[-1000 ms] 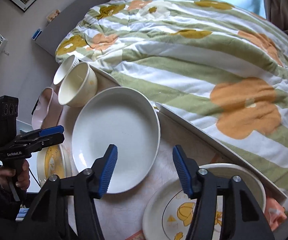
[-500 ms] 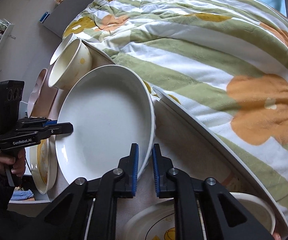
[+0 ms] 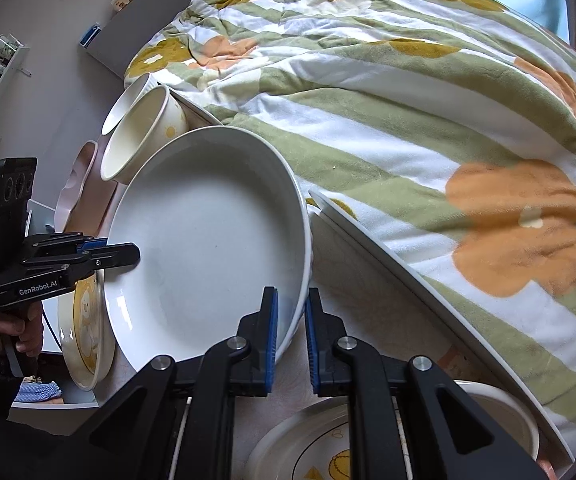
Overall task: Organize plates and bowls
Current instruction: 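Carry the white oval plate and stack it onto the yellow duck plate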
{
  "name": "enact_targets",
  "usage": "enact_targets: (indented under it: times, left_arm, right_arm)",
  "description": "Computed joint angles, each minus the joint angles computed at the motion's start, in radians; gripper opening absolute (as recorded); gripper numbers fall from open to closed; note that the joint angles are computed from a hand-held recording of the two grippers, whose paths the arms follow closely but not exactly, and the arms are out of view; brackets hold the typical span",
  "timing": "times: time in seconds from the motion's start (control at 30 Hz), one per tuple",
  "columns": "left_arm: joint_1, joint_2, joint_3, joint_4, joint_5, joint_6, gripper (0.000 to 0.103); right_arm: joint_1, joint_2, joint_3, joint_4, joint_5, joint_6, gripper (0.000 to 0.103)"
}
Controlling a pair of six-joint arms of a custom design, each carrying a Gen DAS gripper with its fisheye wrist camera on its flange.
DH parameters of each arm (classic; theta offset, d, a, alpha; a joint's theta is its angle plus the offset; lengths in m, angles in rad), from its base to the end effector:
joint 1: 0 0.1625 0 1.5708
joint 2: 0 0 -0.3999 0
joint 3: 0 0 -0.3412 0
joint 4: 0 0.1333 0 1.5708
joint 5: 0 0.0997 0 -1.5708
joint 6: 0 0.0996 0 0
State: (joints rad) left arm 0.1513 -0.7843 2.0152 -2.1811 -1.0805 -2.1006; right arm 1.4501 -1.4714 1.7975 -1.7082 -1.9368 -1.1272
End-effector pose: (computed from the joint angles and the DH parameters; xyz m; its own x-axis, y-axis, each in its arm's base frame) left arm -0.3948 -0.2425 -0.0062 -0.7636 -0.5674 -0.3082 -0.2876 0.7262 -0.6244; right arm 0.0436 -0.4519 0.3411 -0.5081 -0.8611 -0.0185 -0.7938 0.4599 0.3980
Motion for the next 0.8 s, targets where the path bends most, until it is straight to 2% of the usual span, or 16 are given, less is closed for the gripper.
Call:
enact_targets:
  times: [0.23, 0.43, 0.63, 0.8]
  left_arm:
    - [-0.050, -0.048, -0.023, 0.086, 0.003, -0.028, 0.012]
    - [-0.130, -0.115, -0.042, 0.206, -0.006, -0.059, 0.012]
    - [-0.225, -0.196, -0.014, 0.294, -0.053, -0.044, 0.012]
    - [-0.301, -0.277, 0.077, 0.235, -0.122, 0.006, 0.012]
  right_arm:
    - [0.021, -0.039, -0.032, 0.079, 0.029, 0.058, 0.012]
    - [0.060, -0.145, -0.007, 0.142, 0.066, 0.097, 0.012]
    - [0.060, -0.330, 0.118, 0.136, 0.113, 0.155, 0.012]
    - [0.026, -0.526, 0.263, 0.114, 0.135, 0.230, 0.012]
